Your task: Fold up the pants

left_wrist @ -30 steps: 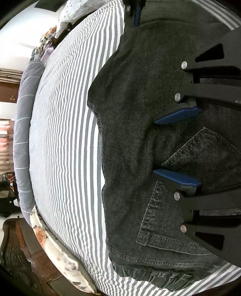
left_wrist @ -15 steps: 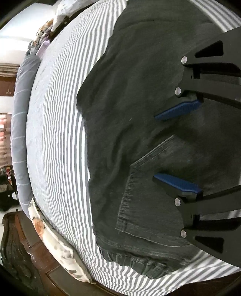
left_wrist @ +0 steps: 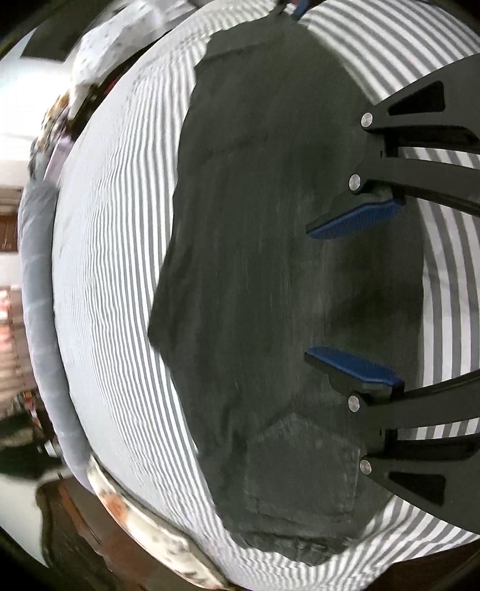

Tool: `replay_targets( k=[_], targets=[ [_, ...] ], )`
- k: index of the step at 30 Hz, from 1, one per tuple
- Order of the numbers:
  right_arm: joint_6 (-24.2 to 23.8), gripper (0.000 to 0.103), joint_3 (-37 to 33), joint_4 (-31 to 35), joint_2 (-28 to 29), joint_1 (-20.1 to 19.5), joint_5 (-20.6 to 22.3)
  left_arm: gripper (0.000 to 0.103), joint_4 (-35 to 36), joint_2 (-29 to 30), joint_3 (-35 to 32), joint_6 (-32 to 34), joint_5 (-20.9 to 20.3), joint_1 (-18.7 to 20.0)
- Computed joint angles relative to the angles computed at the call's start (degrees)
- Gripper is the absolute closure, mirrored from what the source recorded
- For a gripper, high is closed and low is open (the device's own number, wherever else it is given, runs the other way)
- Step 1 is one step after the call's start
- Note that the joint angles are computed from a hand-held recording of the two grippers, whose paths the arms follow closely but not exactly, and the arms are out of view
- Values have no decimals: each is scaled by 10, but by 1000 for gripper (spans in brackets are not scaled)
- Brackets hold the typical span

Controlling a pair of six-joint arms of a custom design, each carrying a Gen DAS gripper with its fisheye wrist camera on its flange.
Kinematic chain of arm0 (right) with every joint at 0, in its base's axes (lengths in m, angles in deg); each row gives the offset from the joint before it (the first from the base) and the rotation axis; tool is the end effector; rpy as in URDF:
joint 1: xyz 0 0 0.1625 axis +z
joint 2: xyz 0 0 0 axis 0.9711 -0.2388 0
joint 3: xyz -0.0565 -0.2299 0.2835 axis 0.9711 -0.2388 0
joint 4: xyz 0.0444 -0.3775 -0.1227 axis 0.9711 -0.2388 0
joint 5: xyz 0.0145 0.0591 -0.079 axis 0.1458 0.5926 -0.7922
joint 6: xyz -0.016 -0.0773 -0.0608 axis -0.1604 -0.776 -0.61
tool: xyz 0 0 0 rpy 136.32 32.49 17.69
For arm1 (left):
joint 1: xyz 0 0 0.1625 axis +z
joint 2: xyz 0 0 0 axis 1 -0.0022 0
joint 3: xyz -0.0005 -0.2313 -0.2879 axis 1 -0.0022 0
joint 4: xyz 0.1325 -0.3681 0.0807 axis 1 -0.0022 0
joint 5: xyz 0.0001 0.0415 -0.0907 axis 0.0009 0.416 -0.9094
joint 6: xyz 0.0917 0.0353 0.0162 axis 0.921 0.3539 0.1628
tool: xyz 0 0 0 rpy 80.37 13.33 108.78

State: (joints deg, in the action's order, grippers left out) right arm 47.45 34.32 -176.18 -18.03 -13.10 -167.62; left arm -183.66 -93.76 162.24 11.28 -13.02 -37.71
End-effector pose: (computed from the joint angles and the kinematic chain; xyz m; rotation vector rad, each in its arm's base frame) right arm -0.1278 -0.5870 0.2582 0.6948 2.8644 -0.8907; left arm -0.1885 -0.5912 0.0420 0.2467 2.2576 -0.6131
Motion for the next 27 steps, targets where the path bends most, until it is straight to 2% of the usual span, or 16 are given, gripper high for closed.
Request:
replay_targets(
  k=[6,8,10,12,14,17,23,27],
  targets=[
    [-1,72,-36,-18,34,0,14,41,19,49,-53,24,-32,-11],
    [-7,79,-49,-16,40,4,7,41,25,73,-79,40,-39,-14],
    [-17,92,-66,-10,48,10,1,41,29,94,-102,52,-45,-16],
    [-24,95,-79,-9,53,20,-25,42,34,120,-134,67,-57,-16],
    [-34,96,-84,-6,54,24,-25,41,39,144,-163,80,-70,-18],
    [-47,96,-90,-7,59,38,-49,42,36,170,-193,97,-91,-18],
    [-19,96,-95,0,60,30,-29,41,49,208,-234,97,-121,-11],
    [-26,96,-86,1,49,33,-20,39,32,227,-240,113,-105,-10]
  ],
)
